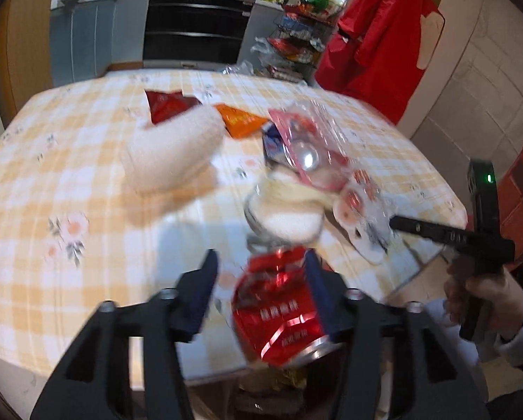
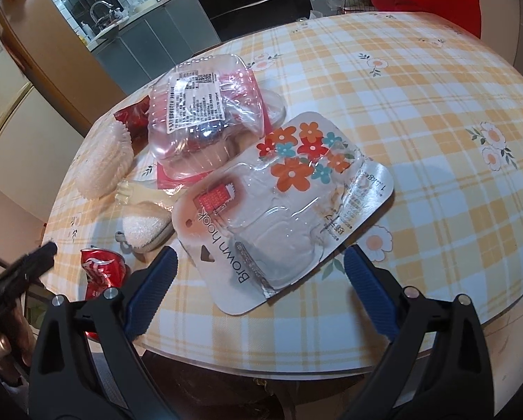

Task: Collect trash
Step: 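Lift the cola can with the left tool while the right tool grasps clear plastic film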

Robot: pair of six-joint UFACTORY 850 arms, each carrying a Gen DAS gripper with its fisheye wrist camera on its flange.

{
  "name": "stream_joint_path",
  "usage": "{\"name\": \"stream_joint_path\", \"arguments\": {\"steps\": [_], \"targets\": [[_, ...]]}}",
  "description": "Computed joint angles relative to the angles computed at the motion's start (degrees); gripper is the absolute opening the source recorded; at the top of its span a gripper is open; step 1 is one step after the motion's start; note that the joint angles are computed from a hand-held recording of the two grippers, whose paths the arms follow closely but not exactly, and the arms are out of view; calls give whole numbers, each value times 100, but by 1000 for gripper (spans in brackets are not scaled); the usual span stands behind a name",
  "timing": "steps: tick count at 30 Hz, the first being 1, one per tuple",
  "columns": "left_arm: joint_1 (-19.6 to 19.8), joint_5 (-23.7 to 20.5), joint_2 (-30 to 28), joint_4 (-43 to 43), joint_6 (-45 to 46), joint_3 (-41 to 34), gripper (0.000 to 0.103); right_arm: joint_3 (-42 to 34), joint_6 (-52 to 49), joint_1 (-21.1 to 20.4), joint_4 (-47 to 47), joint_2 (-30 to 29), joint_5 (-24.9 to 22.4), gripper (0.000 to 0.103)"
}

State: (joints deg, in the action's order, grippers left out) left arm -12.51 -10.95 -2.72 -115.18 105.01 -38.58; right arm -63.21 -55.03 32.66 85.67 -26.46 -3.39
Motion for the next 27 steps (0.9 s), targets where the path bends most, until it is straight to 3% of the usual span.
{"name": "stream_joint_path", "arguments": {"steps": [5,13,17,18,20,22,27], "targets": [[-175,141,-304,597,-653,-68,63,55,-472,25,492,49,-37,94],[-45,-319,-770,956,-1426,-209,60,151,-620,42,630,149,3,94],[-25,-357,-805,644,-1325,-172,50,160,-538,9,565,142,-1,94],[22,-504,-825,740,-1451,-171,39,163,-583,4,616,140,-7,94],[127,-856,-823,873,-1685,-156,27,160,-581,-2,620,127,-28,94],[117,-918,-672,390,-1238,-78,16,157,-557,-8,593,119,-38,94],[74,-804,-246,-546,-435,76,9,107,104,-23,-79,93,-45,94]]}}
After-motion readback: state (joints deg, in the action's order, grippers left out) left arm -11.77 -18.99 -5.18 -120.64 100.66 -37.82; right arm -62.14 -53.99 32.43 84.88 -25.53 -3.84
